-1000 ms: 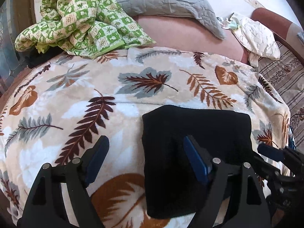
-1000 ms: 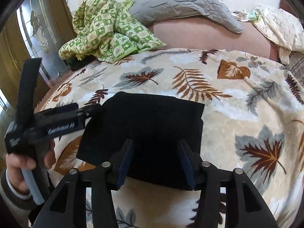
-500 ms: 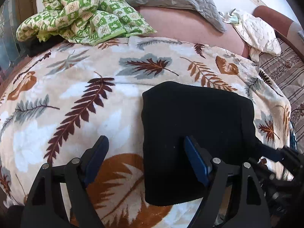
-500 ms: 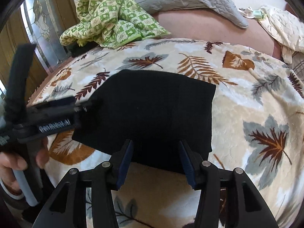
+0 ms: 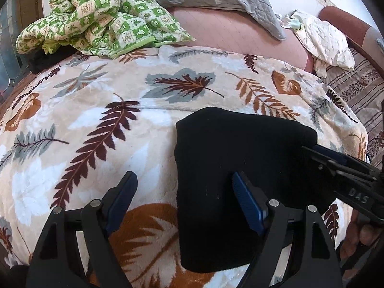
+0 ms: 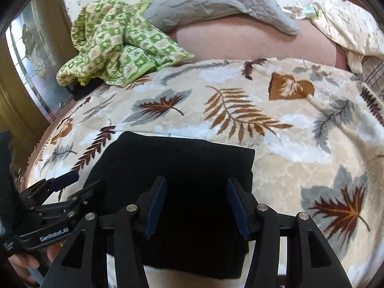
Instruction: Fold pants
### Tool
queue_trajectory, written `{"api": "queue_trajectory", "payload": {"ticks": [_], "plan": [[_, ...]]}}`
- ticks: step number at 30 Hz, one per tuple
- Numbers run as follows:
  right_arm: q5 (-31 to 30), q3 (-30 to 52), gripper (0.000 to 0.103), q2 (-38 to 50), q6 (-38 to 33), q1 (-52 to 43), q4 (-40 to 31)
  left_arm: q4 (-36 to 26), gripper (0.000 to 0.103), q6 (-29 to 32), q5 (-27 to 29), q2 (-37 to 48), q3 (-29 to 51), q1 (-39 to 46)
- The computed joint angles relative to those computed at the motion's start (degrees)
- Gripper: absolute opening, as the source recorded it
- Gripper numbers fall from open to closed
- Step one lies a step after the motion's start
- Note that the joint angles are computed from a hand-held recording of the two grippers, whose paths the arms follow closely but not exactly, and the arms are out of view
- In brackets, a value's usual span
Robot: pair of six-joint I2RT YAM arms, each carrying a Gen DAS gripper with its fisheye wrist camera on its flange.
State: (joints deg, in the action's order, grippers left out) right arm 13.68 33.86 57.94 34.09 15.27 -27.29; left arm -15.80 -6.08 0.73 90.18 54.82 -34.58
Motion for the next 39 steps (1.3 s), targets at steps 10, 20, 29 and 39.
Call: {"api": "queue_trajectory", "payload": {"ticks": [10,20,29,39], "plan": [[-1.8,-1.1,0.059,3.8,-1.7,-2.1,3.5,0.7,0.087,0.3,-0.9,2.1,0.8,-1.0],[8.4,-0.7,0.065,-7.4,6.9,11.5,-11.9,-0.3,0.103,-1.0,-1.7,2.9,0.7,-1.4],[6.9,-6.3,0.073,-11.2,10.9,12.9,-10.0,1.3,0.103,-1.3,-2.4,2.2,-0.9,-2.1],[10.4,-2.2,0.073,-14.2,10.1,13.2,-14.0,-1.1,0.103,-1.8,0.0,2.1,0.1,-0.8]]}}
